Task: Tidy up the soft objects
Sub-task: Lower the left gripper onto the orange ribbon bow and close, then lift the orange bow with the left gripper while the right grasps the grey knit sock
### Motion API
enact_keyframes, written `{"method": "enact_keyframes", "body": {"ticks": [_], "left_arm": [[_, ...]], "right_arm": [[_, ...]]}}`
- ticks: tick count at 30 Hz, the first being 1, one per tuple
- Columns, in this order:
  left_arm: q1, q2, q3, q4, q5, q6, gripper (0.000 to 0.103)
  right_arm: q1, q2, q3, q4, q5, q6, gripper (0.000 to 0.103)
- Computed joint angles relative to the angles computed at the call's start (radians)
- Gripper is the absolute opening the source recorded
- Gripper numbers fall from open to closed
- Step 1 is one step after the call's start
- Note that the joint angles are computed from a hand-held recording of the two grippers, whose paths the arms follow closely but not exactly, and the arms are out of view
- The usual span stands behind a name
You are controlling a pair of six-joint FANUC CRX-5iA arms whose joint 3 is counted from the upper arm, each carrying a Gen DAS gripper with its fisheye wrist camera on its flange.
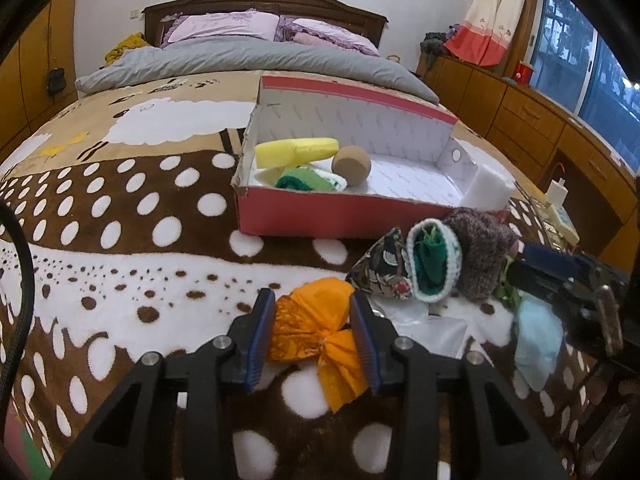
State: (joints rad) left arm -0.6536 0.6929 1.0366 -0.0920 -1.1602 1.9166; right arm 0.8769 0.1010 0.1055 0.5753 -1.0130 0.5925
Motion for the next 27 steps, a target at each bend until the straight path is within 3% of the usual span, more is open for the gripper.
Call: {"method": "enact_keyframes", "body": {"ticks": [11, 16, 18, 27], "left_arm": [[0.004, -0.016, -0.032, 0.013, 0.027, 0.002, 0.040], [0.004, -0.018, -0.034, 0.011, 0.028, 0.002, 0.040], [0.003, -0.017, -0.029, 0.009, 0.026, 0.001, 0.040], [-0.009, -0.030, -0.026, -0.007, 0.032, 0.008, 0.040]], "right_arm": [[-0.018, 0.063, 0.056, 0.008, -0.001, 0.035, 0.049], [-0.029, 0.058, 0.043, -0.017, 0.021, 0.025, 0.021], [-0.031, 0.052, 0.037, -0.028, 0.036, 0.025, 0.015], [-0.017, -0.002, -0.019, 0.026, 0.093, -0.025, 0.011]]}}
